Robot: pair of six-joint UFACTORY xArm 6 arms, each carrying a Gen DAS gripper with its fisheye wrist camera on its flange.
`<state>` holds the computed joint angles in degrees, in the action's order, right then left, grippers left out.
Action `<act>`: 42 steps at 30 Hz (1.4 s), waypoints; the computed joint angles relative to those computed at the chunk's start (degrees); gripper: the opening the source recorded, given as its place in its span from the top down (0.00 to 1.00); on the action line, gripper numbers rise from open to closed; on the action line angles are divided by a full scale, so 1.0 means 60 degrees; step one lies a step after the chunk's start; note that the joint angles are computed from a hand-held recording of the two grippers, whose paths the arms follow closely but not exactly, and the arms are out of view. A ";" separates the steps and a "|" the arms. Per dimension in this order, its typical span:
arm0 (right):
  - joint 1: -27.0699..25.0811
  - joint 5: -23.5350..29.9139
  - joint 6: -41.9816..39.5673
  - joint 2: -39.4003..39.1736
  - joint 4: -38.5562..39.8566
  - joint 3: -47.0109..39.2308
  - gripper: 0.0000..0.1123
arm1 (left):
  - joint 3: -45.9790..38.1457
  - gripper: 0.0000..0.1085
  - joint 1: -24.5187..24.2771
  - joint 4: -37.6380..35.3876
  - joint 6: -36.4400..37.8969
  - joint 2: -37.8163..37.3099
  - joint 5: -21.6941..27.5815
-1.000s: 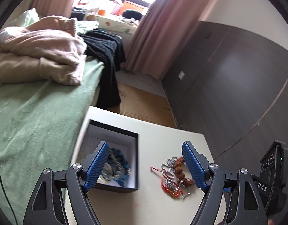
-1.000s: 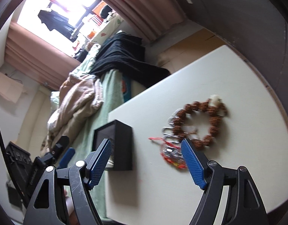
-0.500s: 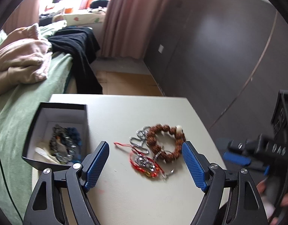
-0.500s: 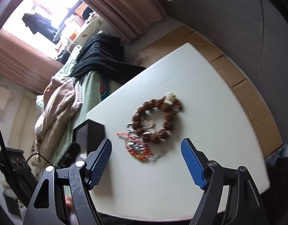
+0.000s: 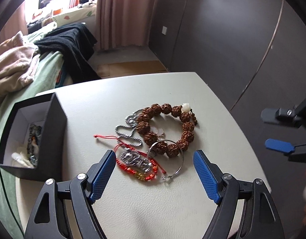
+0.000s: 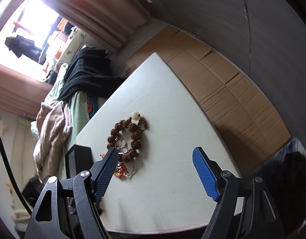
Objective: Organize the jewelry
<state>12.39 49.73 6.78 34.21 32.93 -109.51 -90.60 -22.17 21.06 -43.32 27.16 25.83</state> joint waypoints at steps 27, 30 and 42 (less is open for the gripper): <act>-0.0123 0.0999 0.0254 0.0877 0.0067 -0.1210 0.24 | -0.1049 0.52 -0.0211 0.0982 0.0202 0.0817 0.0925; -0.0062 0.1205 0.0261 0.1067 0.0015 -0.1497 0.24 | -0.0683 0.52 -0.0107 0.1157 -0.0080 0.0470 0.0666; 0.0340 0.0877 -0.0041 0.1283 -0.0165 -0.1718 0.24 | 0.0624 0.52 0.0511 0.1781 -0.1475 -0.0763 -0.0221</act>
